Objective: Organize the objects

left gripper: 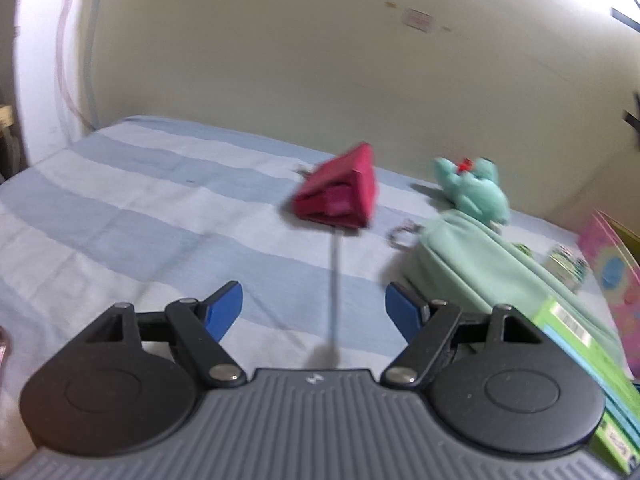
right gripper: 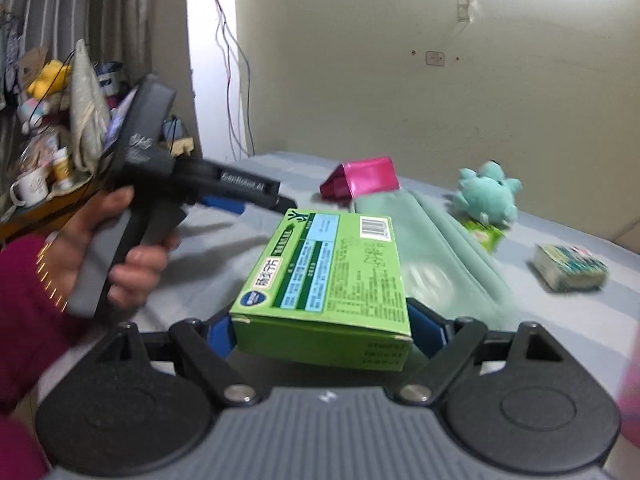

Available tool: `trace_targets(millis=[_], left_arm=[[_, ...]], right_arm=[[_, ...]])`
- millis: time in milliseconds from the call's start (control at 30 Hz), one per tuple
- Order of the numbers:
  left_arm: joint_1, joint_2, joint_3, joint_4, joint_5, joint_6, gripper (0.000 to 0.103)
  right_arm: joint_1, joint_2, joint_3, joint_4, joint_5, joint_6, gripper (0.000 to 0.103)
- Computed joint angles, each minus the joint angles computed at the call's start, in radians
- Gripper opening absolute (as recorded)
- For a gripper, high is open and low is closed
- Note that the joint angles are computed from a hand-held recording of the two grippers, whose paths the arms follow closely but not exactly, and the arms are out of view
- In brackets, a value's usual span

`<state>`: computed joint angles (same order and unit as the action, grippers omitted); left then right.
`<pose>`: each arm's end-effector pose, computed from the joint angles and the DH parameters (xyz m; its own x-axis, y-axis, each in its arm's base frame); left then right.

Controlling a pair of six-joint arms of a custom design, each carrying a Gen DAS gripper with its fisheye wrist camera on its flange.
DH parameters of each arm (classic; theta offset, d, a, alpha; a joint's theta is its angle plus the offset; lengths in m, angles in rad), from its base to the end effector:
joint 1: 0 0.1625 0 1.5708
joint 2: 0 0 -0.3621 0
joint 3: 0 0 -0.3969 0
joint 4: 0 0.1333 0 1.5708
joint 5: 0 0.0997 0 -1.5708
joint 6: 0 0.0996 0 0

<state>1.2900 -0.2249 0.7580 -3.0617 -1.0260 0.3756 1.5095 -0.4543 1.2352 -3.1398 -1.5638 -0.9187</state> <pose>-0.0501 -0.8409 0.0741 -0.8152 0.0444 -0.5774 0.4928 0.5767 -0.6515 0.0879 -0.7550 0.0425 -0.6402 -0.5253 0.5605 -0.7673 0.4719 -0.4342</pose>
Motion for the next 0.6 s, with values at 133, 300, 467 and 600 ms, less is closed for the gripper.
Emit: trace_targets(millis=[133,300,467,600], left_arm=[[0.004,-0.045,0.073,0.048,-0.112,0.029,0.08],[0.002,-0.085,0.143,0.086,-0.248,0.06,0.08],[-0.008,-0.138,0.214,0.183,-0.348,0.038,0.08],[-0.002,-0.213,0.323,0.188,-0.42,-0.027,0.08]], right_arm=[[-0.007,-0.063,0.132,-0.173,-0.091,0.002,0.092],[-0.017,-0.066,0.175,-0.391,-0.238,0.127,0.093],[-0.034,-0.107,0.23,-0.388,-0.155,0.151,0.093],[-0.033,-0.095,0.198,-0.321,-0.1,0.087,0.095]])
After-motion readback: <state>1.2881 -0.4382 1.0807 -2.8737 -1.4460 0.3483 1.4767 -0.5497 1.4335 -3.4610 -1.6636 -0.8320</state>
